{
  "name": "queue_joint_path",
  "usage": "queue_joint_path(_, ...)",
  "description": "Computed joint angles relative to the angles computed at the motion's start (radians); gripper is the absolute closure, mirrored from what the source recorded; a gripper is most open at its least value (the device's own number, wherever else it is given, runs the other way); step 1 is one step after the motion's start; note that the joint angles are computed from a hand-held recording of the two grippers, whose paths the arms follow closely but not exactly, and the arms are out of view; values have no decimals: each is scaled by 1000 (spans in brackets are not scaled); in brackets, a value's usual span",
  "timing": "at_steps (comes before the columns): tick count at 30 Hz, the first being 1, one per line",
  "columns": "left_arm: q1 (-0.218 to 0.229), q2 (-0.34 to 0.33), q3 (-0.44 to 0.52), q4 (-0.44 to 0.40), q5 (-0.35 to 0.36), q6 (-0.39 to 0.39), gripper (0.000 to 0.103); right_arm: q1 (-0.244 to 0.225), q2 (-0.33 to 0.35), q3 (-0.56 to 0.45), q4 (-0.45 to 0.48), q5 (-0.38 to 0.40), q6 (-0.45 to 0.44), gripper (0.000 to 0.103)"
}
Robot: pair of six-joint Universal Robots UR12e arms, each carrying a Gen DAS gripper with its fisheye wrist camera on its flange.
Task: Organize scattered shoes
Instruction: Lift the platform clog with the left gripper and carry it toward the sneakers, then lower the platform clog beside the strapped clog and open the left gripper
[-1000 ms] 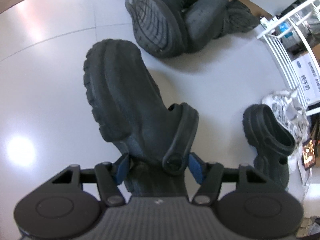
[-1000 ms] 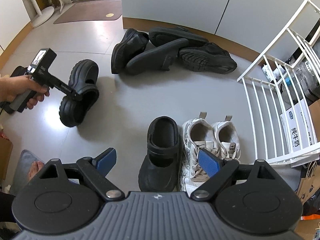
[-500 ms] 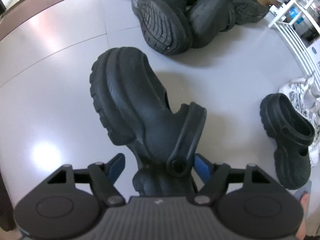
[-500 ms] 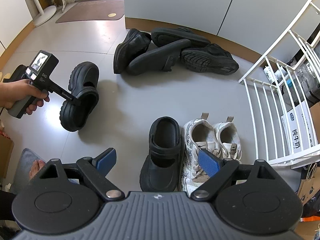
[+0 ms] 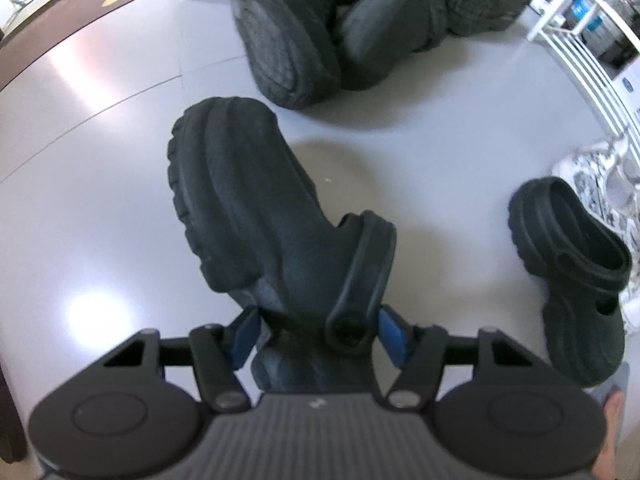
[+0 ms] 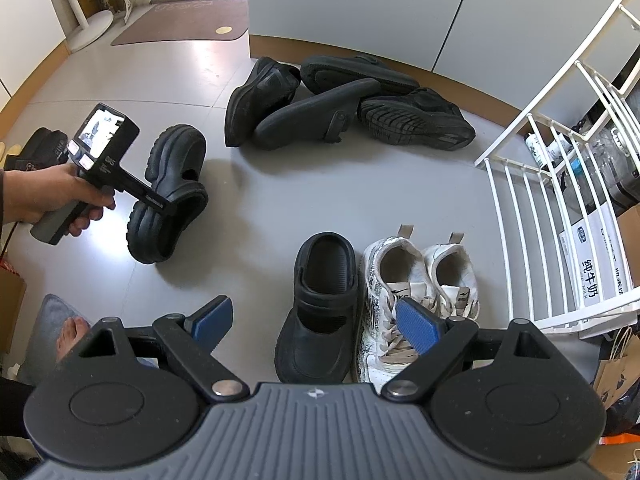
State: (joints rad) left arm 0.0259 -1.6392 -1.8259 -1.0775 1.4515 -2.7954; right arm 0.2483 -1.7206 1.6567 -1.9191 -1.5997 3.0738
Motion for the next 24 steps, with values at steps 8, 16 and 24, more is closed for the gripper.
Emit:
queue_joint_path(8,-47,20,-7,-58,-22,-21,38,-12,-15,8,-8,8,1,11)
queue_joint_path(16,-100,52,-20,-95,-30,-38,38,-28,-29,14,-16,17,0,11)
queue_joint_path(24,-151,37,8,-179,-21,-37,40,-49,-43,16,-29,44,10,11)
